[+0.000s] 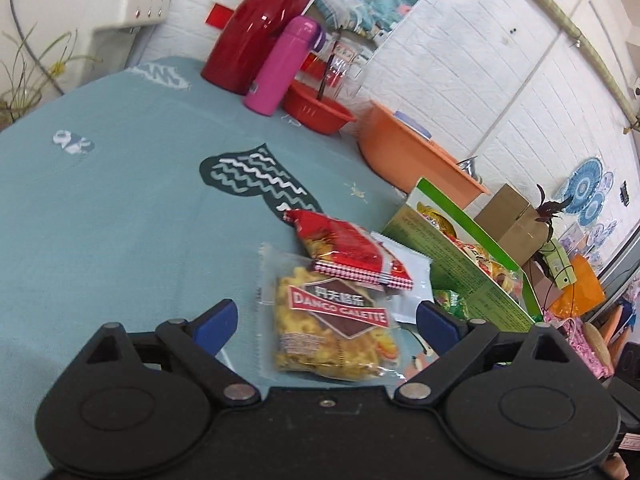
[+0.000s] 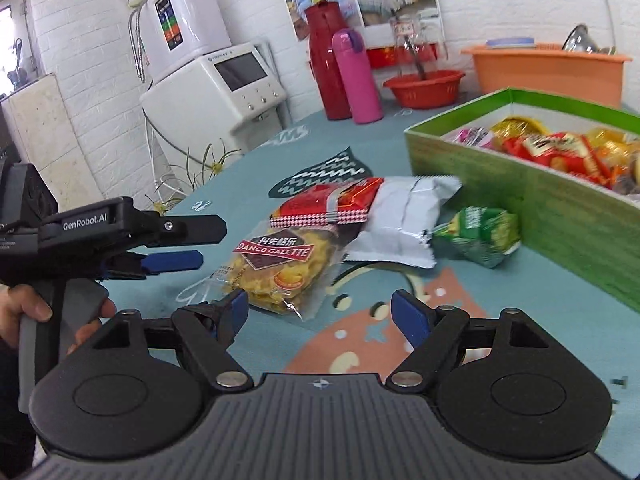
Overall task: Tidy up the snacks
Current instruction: 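Grasp the Danco Galette bag with both tools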
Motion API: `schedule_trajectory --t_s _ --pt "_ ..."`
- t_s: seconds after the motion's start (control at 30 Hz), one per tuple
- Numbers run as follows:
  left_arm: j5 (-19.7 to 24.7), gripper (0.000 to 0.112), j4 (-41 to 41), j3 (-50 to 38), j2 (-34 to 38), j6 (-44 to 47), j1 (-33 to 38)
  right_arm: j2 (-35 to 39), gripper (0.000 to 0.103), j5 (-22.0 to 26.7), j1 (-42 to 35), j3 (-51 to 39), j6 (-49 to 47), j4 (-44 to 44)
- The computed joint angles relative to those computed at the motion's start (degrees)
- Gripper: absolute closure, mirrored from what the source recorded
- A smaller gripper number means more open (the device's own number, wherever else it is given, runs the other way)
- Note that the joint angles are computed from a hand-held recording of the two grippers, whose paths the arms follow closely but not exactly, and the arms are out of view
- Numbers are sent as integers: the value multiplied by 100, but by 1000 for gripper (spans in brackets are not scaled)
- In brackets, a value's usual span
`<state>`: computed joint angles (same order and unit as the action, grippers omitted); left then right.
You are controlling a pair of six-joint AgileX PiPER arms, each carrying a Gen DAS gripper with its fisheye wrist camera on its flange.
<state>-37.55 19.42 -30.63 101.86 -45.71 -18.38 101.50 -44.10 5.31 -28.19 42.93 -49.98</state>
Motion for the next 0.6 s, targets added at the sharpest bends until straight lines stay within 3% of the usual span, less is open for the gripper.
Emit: schedule_trajectory --t_s 0.13,0.2,0.23,0.3,0.37,0.47,0.6 --pt "-150 9 1209 -215 277 -827 502 338 0 255 295 -467 535 -79" --pt "-126 9 1416 -313 370 -930 595 487 8 366 402 -687 795 -157" --pt "-112 16 1532 -361 419 -1020 634 565 10 369 434 -770 868 -177" --pt "-123 61 1811 -439 503 -1217 699 631 18 303 466 -789 834 -73" --pt "-95 87 1930 -426 507 -1285 688 592 48 232 391 -757 1011 -329" --pt "-76 98 1899 -266 404 -1211 573 326 58 281 283 -556 921 -564" --pt "-256 96 2078 -63 338 -1306 274 -70 59 141 -196 -79 828 -1104"
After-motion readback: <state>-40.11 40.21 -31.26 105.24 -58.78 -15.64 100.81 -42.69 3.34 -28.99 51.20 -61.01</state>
